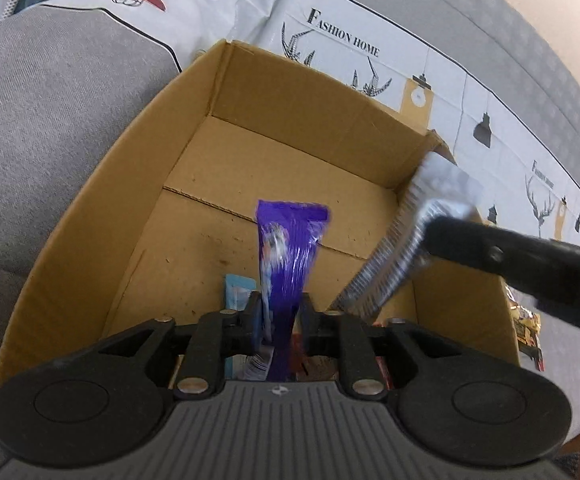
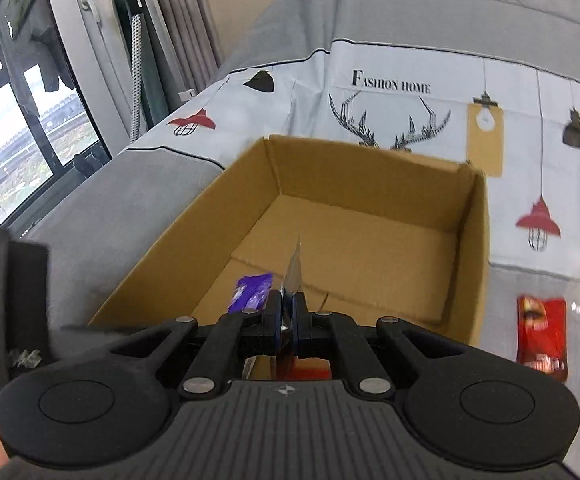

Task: Organize snacks
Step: 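Carry both snacks into the box and open both tools, then move both tools back to the remaining snacks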

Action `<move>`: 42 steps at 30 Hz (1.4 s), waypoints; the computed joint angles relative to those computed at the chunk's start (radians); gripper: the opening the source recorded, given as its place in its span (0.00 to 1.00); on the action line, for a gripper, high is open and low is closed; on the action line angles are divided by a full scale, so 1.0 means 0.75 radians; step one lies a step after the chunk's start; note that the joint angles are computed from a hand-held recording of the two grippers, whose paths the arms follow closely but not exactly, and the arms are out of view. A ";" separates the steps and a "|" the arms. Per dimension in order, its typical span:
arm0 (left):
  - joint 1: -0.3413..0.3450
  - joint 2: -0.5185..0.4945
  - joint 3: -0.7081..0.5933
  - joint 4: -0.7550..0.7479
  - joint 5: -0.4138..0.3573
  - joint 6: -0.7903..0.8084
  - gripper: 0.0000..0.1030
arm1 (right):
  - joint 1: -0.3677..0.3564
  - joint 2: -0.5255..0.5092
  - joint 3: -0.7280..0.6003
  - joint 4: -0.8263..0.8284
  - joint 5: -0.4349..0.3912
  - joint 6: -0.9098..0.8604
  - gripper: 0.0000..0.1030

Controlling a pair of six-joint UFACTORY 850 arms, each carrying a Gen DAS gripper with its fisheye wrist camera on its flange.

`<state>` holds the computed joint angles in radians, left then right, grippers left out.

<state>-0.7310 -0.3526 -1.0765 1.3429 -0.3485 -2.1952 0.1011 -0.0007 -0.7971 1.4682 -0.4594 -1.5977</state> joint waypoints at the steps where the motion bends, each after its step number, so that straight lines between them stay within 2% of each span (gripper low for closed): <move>1: -0.008 0.004 0.000 -0.004 -0.022 -0.011 0.61 | 0.005 -0.010 -0.008 0.012 0.017 -0.001 0.13; 2: -0.020 0.011 0.000 -0.005 -0.052 -0.022 0.72 | 0.001 -0.012 -0.006 0.018 0.017 0.010 0.18; 4: -0.047 0.031 0.007 0.044 -0.098 -0.055 0.71 | -0.041 0.007 0.022 0.078 -0.063 -0.048 0.19; 8: -0.110 0.038 -0.039 0.070 -0.148 -0.037 0.68 | -0.162 0.108 0.119 0.105 -0.131 -0.081 0.20; 13: -0.235 -0.041 -0.188 0.110 -0.190 0.072 0.67 | -0.423 0.241 0.256 0.185 -0.212 -0.209 0.42; 15: -0.276 -0.107 -0.273 0.085 -0.175 0.168 0.63 | -0.544 0.266 0.306 0.214 -0.235 -0.271 0.43; 18: -0.317 -0.232 -0.419 -0.016 -0.109 0.349 0.49 | -0.725 0.229 0.340 0.233 -0.289 -0.326 0.43; 20: -0.331 -0.320 -0.526 -0.192 -0.088 0.549 0.28 | -0.812 0.190 0.352 0.266 -0.313 -0.405 0.43; 22: -0.333 -0.417 -0.647 -0.408 -0.065 0.770 0.21 | -0.883 0.141 0.357 0.305 -0.343 -0.502 0.43; 24: -0.329 -0.500 -0.747 -0.554 -0.063 0.903 0.20 | -0.937 0.086 0.343 0.328 -0.346 -0.597 0.43; 27: -0.310 -0.649 -0.933 -0.816 -0.086 1.140 0.20 | -0.985 -0.002 0.295 0.348 -0.363 -0.712 0.43; 30: -0.285 -0.831 -1.172 -1.044 -0.184 1.364 0.21 | -1.022 -0.144 0.200 0.340 -0.433 -0.767 0.46; 33: -0.261 -0.963 -1.336 -1.166 -0.271 1.475 0.22 | -0.996 -0.276 0.090 0.350 -0.381 -0.819 0.47; 34: -0.256 -0.992 -1.368 -1.175 -0.293 1.482 0.24 | -0.985 -0.310 0.059 0.342 -0.353 -0.812 0.49; 36: -0.252 -0.981 -1.320 -1.103 -0.239 1.410 0.27 | -0.949 -0.382 -0.003 0.344 -0.267 -0.783 0.51; 38: -0.261 -0.997 -1.338 -1.027 -0.245 1.390 0.30 | -0.914 -0.428 -0.039 0.340 -0.187 -0.720 0.55; 40: -0.262 -1.010 -1.347 -0.977 -0.226 1.366 0.34 | -0.882 -0.451 -0.051 0.369 -0.119 -0.667 0.68; 41: -0.259 -1.011 -1.346 -0.975 -0.209 1.359 0.37 | -0.871 -0.459 -0.052 0.375 -0.120 -0.640 0.72; 42: -0.257 -1.011 -1.343 -0.962 -0.189 1.333 0.40 | -0.858 -0.465 -0.049 0.390 -0.126 -0.640 0.80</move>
<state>-0.9238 -1.1106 -2.0835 0.6215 -0.4905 -1.1955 -0.5424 -0.3491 -0.8341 1.7608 -0.5541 -2.0777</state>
